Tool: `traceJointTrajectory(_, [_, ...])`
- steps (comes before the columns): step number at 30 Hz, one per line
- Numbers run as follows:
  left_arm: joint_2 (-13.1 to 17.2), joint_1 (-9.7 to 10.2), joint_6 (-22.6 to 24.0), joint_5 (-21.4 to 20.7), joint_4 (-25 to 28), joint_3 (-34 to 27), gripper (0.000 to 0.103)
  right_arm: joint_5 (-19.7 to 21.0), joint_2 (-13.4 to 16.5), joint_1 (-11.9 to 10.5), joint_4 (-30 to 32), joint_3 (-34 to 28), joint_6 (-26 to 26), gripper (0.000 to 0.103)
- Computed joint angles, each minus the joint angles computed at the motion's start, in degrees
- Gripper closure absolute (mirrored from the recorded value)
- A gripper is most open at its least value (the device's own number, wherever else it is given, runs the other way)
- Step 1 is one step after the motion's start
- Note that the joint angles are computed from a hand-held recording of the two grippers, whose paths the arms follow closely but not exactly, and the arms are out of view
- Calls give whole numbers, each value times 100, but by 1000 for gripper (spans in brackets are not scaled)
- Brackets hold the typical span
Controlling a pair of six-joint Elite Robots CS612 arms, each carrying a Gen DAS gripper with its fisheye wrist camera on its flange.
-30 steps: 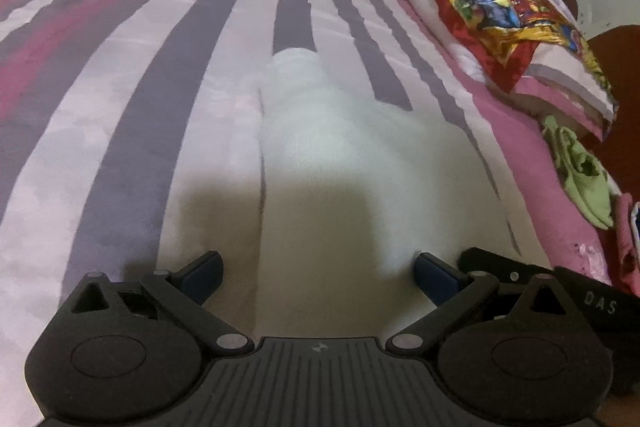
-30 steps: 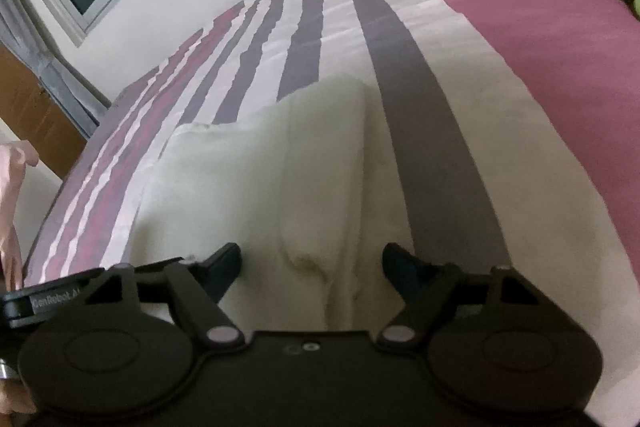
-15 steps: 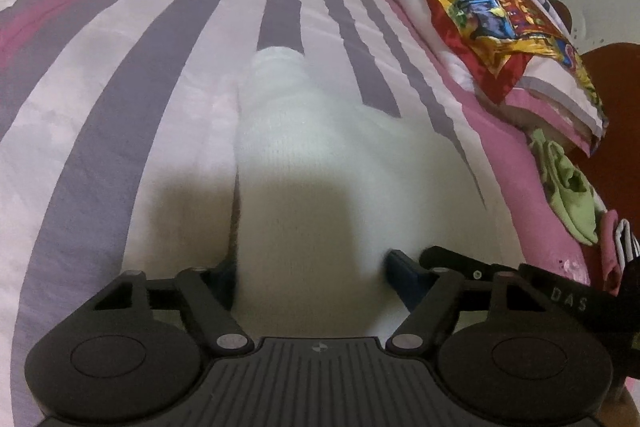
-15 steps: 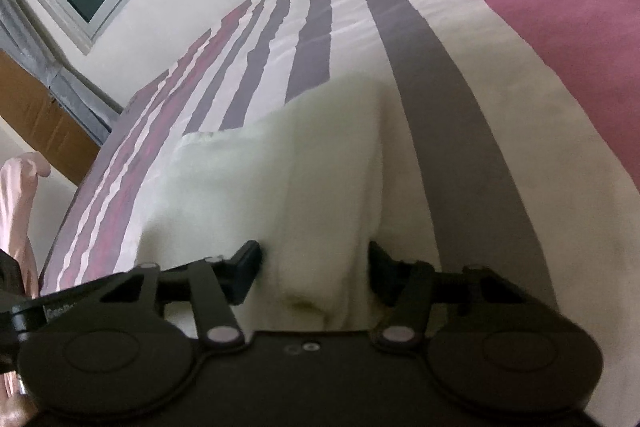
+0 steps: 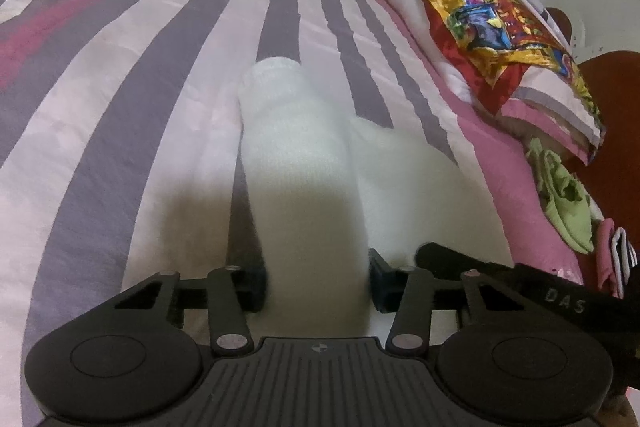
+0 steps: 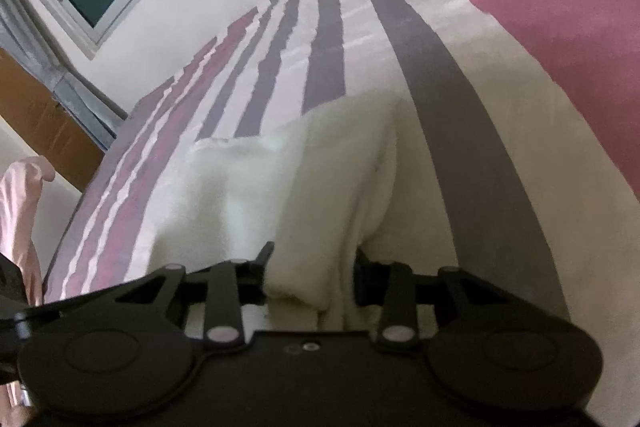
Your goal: Fold small clothes
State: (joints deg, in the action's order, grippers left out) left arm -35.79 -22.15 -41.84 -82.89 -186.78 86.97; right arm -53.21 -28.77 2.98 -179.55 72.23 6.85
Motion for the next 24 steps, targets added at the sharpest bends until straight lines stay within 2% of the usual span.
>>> traceJointTrajectory(5, [-73, 5, -49, -4, -200, 80, 60, 96, -97, 19, -222, 98, -16, 69])
traceJointTrajectory(12, [-357, 60, -23, 178, -545, 432, 61, 323, -227, 63, -430, 167, 28, 69])
traceJointTrajectory(18, [-608, 186, 51, 360, -666, 787, 61, 533, -306, 199, -527, 210, 20, 69])
traceJointTrajectory(24, [-711, 293, 47, 539, -667, 1023, 61, 665, -295, 368, -448, 187, 11, 69])
